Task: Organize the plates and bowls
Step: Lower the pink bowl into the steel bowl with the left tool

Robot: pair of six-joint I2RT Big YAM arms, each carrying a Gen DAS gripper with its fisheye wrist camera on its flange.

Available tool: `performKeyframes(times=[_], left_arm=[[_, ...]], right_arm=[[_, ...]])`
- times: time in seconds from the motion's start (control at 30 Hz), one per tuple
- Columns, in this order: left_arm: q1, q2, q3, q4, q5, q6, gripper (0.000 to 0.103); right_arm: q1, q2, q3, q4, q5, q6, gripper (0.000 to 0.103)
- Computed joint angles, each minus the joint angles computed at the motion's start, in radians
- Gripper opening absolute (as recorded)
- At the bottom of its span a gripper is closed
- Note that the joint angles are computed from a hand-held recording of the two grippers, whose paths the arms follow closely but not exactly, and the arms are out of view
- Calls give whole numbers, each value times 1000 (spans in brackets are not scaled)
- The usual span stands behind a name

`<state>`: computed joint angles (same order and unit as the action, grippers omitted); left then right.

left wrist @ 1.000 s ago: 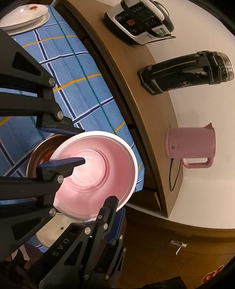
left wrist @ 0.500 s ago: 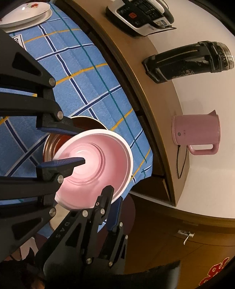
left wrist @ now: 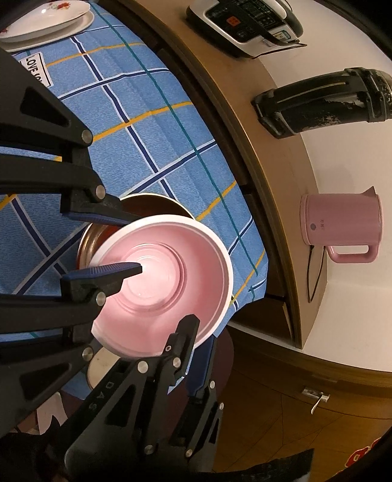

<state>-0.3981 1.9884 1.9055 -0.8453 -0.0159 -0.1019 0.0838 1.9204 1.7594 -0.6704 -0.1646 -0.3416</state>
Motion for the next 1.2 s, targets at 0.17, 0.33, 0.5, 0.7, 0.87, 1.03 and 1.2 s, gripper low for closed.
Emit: performKeyframes(times=[0.17, 0.33, 0.5, 0.7, 0.87, 1.03, 1.2], left_arm=[[2, 11, 18, -23, 4, -2, 27], [5, 23, 33, -40, 14, -6, 27], [8, 32, 41, -48, 18, -5, 27], [10, 41, 53, -62, 21, -8, 27], [11, 51, 63, -72, 22, -11, 27], [11, 52, 65, -74, 22, -10, 27], [12, 54, 67, -75, 24, -13, 27]], right_arm=[[5, 2, -1, 3, 15, -9, 23], [9, 8, 3, 0, 27, -18, 23], [10, 12, 4, 0, 31, -24, 23], [9, 13, 5, 0, 26, -28, 23], [11, 13, 1, 2, 28, -28, 23], [12, 15, 2, -1, 28, -26, 23], [10, 17, 2, -2, 24, -27, 23]])
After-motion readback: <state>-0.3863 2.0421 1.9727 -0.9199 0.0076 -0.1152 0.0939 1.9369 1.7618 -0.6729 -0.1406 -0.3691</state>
